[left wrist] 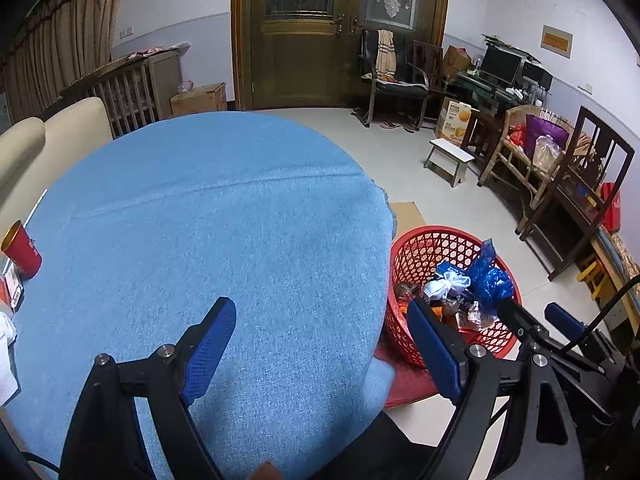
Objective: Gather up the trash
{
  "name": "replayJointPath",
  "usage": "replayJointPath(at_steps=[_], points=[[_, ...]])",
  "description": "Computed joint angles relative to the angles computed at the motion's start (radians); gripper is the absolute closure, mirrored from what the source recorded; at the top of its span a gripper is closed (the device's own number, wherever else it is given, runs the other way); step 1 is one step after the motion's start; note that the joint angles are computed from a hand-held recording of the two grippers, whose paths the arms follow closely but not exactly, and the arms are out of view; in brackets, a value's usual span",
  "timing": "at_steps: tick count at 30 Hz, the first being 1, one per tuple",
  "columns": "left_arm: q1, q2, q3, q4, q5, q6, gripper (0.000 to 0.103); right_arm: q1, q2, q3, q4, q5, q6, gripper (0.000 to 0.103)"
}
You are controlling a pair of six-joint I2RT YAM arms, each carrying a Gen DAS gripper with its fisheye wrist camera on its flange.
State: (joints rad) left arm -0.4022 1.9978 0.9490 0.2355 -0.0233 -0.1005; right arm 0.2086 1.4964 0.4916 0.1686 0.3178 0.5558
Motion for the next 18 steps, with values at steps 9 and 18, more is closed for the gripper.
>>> replayJointPath(at_steps=[9,18], points=[[-0.010,0.007,0.003,-0.009,-0.026,0.016,0.014,0.003,0.004,0.003,-0.006,0.006,0.007,0.021],[-0.029,-0.005,-0.008,-0.001,-0.042,0.035,0.014,0.002,0.006,0.002,-0.003,0.009,0.008,0.021]])
